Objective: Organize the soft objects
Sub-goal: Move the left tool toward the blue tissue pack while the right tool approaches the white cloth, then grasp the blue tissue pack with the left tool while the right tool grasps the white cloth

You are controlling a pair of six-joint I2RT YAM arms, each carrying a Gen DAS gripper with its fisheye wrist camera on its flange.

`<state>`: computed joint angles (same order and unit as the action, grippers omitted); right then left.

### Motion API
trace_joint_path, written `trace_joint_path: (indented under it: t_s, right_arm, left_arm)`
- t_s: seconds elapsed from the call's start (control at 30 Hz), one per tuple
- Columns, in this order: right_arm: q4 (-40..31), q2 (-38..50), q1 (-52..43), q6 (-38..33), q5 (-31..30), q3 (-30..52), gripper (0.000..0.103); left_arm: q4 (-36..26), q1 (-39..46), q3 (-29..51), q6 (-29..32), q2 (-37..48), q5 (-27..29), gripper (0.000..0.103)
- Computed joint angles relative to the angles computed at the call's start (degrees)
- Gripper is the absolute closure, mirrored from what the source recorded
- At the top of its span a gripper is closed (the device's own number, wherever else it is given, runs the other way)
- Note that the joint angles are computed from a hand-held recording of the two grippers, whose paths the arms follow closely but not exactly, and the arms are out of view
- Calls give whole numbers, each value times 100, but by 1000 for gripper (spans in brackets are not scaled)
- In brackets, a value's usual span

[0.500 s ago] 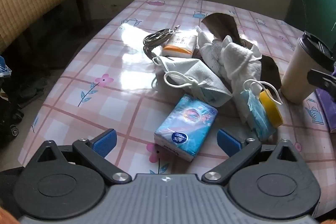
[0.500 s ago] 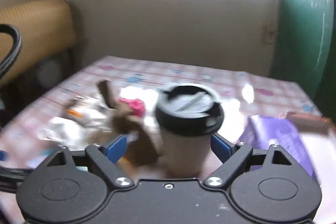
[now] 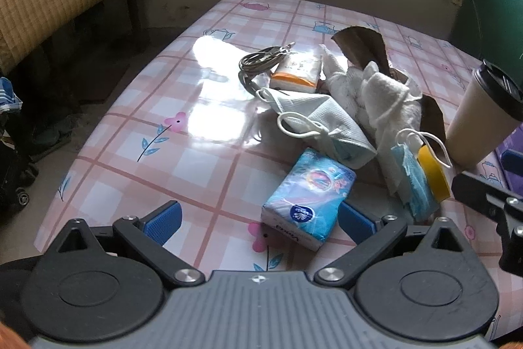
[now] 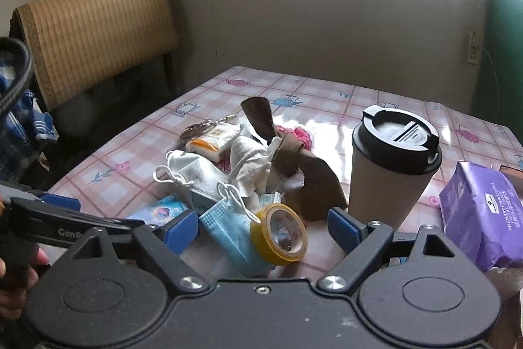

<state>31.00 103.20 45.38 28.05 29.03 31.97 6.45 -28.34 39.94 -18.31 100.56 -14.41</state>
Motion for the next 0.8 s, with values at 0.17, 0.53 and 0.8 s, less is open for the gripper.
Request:
trace_joint_path:
  t_s: [0.17, 0.53, 0.8]
  right_arm:
    - [-107, 44, 35, -40, 16, 83, 2]
    - [-171, 11, -4, 60, -97, 92, 2]
    - [-270, 47, -3, 25, -110, 182, 2]
  left_arm:
    - [355, 22, -163, 147, 16, -31, 0]
    - [251, 0, 62, 287, 306, 259, 0]
    - [428, 5, 148, 480, 541, 373, 0]
